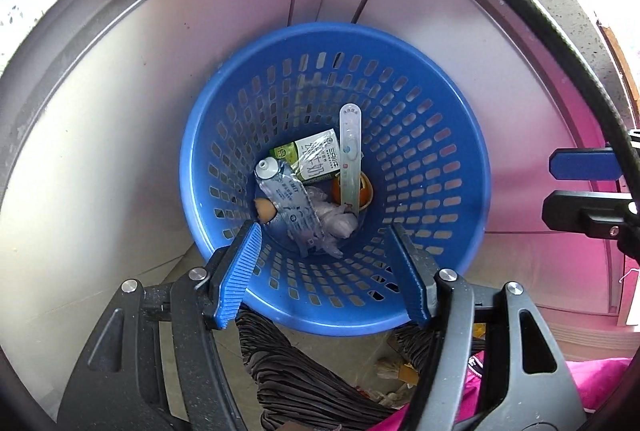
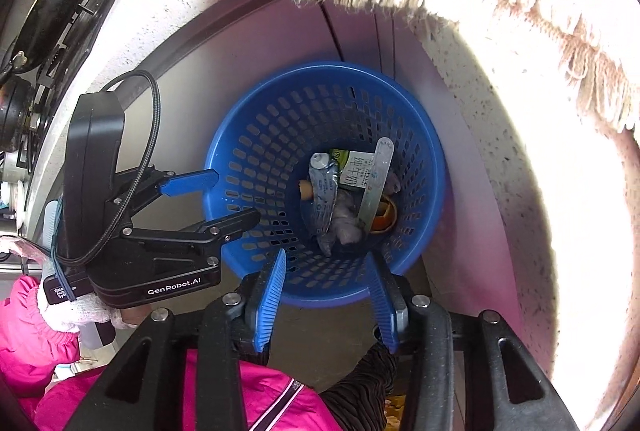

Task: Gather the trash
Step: 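Raise both tools back over the cloth toward the bottle and red wrapper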

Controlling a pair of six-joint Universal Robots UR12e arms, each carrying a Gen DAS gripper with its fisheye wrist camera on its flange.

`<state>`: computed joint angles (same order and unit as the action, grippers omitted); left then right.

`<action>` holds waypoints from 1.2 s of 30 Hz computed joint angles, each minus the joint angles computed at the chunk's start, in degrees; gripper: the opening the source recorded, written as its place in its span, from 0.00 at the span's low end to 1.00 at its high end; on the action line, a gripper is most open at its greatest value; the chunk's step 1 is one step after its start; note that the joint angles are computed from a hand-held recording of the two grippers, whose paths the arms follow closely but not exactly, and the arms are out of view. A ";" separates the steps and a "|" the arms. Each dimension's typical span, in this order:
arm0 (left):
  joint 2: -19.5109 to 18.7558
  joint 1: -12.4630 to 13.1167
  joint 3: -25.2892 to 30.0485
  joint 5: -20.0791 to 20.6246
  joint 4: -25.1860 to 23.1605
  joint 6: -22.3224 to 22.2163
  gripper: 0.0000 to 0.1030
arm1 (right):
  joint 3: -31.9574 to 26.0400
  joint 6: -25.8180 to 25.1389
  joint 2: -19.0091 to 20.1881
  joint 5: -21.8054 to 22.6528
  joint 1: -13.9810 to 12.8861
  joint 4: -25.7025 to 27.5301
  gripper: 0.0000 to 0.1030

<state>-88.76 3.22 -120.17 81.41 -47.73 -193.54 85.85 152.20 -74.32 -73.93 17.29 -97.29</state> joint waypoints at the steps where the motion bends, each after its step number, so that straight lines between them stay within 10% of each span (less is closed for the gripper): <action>1: 0.08 -0.02 0.04 0.14 0.01 0.05 0.64 | -0.02 -0.03 0.02 0.23 -0.07 -0.02 0.44; 19: 3.74 -0.40 4.17 4.63 6.07 5.12 0.64 | -0.28 -0.02 -4.00 11.94 -4.97 -5.02 0.64; 36: -7.18 -0.01 20.17 -0.09 10.45 14.67 0.75 | -3.38 24.53 -2.10 11.95 -12.11 -25.52 0.86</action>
